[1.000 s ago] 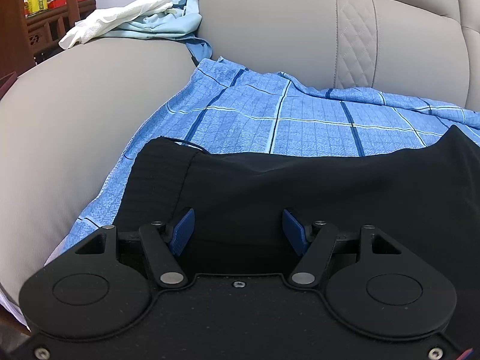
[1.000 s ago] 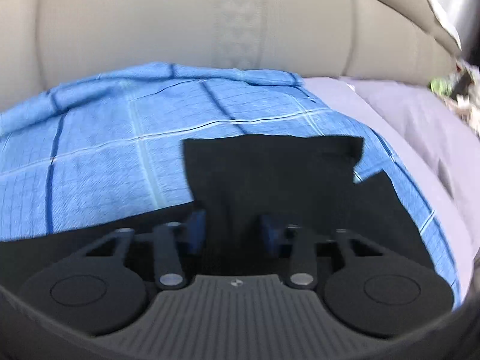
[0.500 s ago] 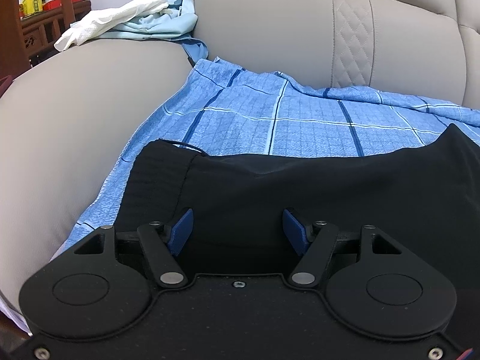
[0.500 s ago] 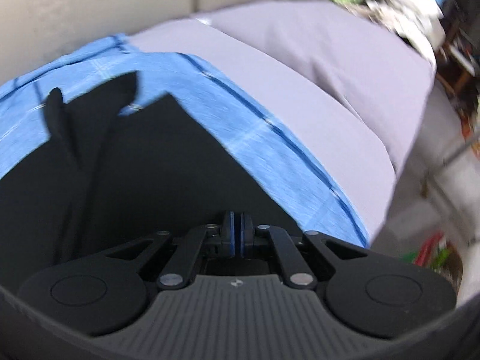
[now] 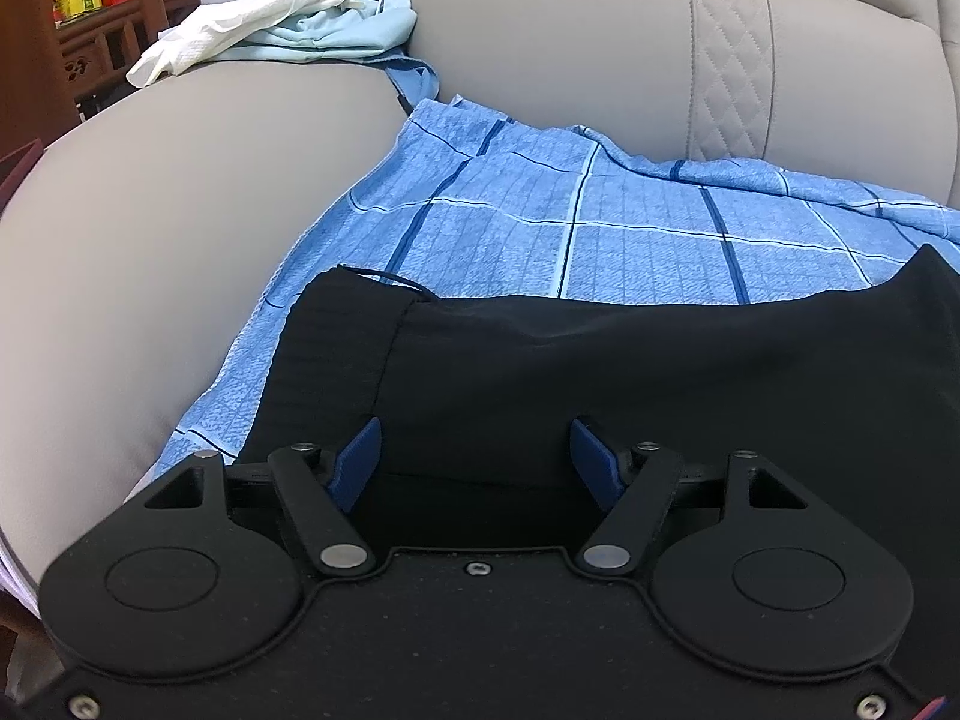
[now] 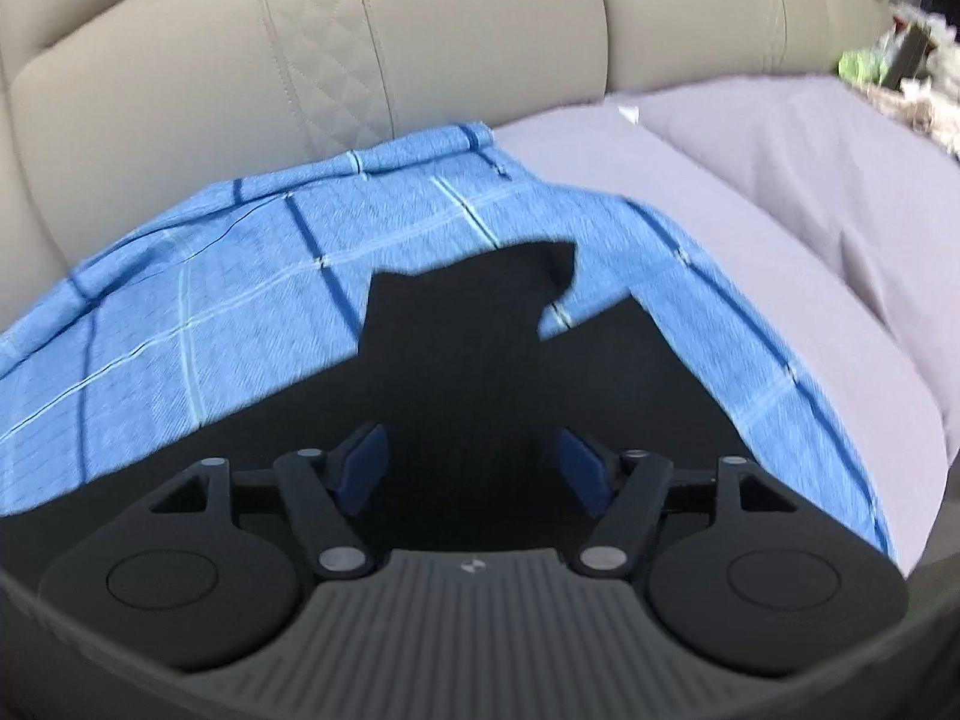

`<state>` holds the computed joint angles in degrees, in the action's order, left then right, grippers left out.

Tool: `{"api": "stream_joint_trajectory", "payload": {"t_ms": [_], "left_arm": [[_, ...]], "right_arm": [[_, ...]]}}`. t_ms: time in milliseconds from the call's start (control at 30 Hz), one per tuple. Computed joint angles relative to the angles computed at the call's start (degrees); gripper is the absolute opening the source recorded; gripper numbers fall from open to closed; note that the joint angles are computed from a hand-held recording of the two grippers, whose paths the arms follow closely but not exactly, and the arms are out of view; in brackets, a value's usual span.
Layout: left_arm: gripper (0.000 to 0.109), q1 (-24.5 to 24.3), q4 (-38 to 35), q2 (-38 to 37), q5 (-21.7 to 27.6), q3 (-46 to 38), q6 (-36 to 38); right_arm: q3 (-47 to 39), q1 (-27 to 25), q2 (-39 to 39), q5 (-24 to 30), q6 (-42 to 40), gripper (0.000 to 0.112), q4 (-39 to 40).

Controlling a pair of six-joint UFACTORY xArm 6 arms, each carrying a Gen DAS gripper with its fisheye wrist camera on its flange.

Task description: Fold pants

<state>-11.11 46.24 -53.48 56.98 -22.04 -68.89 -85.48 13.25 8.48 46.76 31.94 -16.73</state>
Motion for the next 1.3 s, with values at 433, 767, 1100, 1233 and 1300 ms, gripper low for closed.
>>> {"api": "stream_joint_trajectory", "payload": {"t_ms": [433, 767, 1100, 1233, 1300], "left_arm": [[0.070, 0.6, -0.5, 1.1, -0.1, -0.7, 0.1], [0.070, 1.5, -1.5, 0.5, -1.2, -0.4, 1.1], [0.071, 1.2, -1.0, 0.9, -0.9, -0.6, 0.1], [0.071, 2.0, -2.0, 0.7, -1.7, -0.6, 1.1], [0.071, 1.8, -2.7, 0.7, -1.2, -1.0, 1.1]], "right_arm": [[1.5, -1.8, -0.7, 5.6, 15.1, 0.002, -6.2], [17.2, -10.7, -15.4, 4.7, 12.5, 0.003, 2.8], [17.7, -11.2, -16.4, 9.4, 10.4, 0.005, 1.5], [21.1, -12.2, -18.7, 8.9, 11.0, 0.004, 0.7], [24.1, -13.3, -20.7, 4.9, 10.1, 0.008, 3.0]]}}
